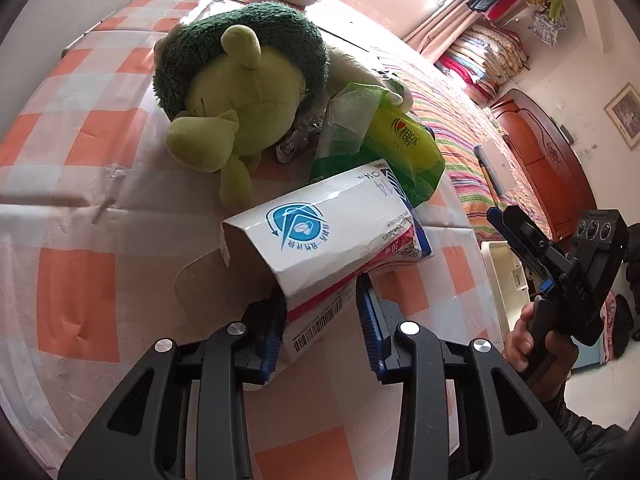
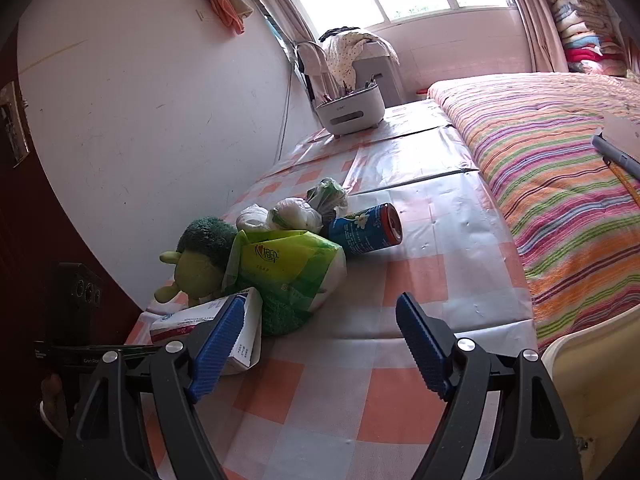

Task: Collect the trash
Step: 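Grasp the white tissue box with the left gripper, then grasp the green snack bag with the right gripper while the left holds the box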

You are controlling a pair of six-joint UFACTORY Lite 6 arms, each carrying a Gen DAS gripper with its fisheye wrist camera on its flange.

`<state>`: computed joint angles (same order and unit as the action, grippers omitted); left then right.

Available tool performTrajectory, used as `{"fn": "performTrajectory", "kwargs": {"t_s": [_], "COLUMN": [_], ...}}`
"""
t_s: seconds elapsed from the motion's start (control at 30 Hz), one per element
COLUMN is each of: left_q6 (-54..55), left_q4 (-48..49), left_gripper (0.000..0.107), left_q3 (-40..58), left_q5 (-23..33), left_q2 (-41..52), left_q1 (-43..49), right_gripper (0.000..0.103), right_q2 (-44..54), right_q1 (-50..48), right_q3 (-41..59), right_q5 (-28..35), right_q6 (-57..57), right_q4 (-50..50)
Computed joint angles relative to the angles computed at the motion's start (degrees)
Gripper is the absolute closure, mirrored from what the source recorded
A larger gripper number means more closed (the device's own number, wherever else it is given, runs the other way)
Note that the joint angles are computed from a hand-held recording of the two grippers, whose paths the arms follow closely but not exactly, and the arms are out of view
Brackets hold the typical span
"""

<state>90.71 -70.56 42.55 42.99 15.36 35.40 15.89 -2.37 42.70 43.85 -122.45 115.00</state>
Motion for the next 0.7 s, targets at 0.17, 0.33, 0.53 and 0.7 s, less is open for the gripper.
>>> {"fn": "performTrajectory", "kwargs": {"t_s": [0.17,0.33,0.53,0.7], "left_q6": [1.3,2.0,3.9,4.9], "left_q4": [-0.9,-2.0,-4.1,-6.1], "left_gripper": [0.083,0.089,0.092,0.094], "left_q3": [-1.9,-2.7,-5.8,-8.5], "left_q5": [-1.7,-2.7,-4.3,-5.9], "left_q2": [-2.0,-2.7,-5.8,-8.8], "left_q1": [-0.9,-2.3,-4.0,-6.1], "right_gripper": [0.027,0.027,0.027,0.051], "right_q2": [7.1,15.9,22.8,23.8], "right_q1": [4.5,6.7,6.9,7.5], "right_q3": [10.1,20.8,28.7,30.1], "right_q5": [-4.9,-7.2,-4.7,-4.7], "right_q6": [7.4,18.4,26.4,27.8], "right_q4": [-2.2,-9.9,-15.8,-17.9]}}
